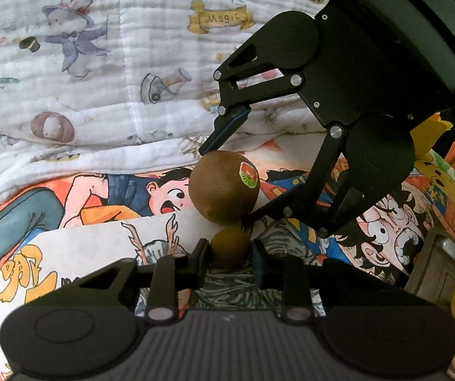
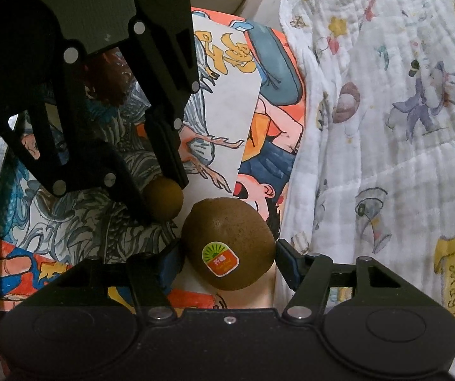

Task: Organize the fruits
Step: 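Grasp the small brown fruit with the left tool while the right tool grasps the kiwi, then carry the small brown fruit and kiwi over the metal tray with both tools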

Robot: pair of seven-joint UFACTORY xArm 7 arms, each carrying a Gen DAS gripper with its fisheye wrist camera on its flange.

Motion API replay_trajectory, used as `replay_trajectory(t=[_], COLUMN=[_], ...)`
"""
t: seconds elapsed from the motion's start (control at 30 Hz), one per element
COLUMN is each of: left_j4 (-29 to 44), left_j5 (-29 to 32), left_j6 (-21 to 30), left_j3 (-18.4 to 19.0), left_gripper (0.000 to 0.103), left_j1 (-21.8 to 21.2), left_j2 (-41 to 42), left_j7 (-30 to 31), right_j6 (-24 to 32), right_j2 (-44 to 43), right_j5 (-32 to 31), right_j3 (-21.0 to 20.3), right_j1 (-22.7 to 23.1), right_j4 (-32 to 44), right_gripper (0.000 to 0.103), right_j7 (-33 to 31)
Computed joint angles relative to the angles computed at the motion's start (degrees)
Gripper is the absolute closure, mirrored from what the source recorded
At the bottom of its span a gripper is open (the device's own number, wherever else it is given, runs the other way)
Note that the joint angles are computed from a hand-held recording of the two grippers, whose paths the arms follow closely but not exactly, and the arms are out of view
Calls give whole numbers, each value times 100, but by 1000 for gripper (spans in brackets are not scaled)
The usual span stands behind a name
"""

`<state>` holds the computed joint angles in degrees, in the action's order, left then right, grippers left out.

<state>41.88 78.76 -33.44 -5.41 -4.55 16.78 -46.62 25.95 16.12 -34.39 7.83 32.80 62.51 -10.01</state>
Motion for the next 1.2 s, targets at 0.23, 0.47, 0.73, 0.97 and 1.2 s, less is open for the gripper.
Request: replay_trajectory(t=[0.23,0.47,0.73,0.97,1.2], left_j4=[-44,-117,-342,-436,-632], left_j5=[152,302,433,625,846], left_j6=[-24,33,89,66,50], left_j3=[66,112,189,253,298], left_gripper=[73,73,73,73,73], left_j1=[29,35,6,15,-6], left_j2=[-99,-244,-568,-799,-1192], left_j7=[-265,-556,-728,-1102,-1491], right_j6=[-694,-1006,-836,-745,-645], right_j2=[-346,-617,-664,-807,-1360], right_j5=[-1131,-3072,-3707,-4056,-3995], right_j3=[-335,-463,-36,126,371], right_j1=[237,330,16,-69,-165], right_j4=[-610,-991,-1004,-1132,-1592], right_gripper=[40,41,41,41,41], right_j7=[1869,4690,5407,5975,6403])
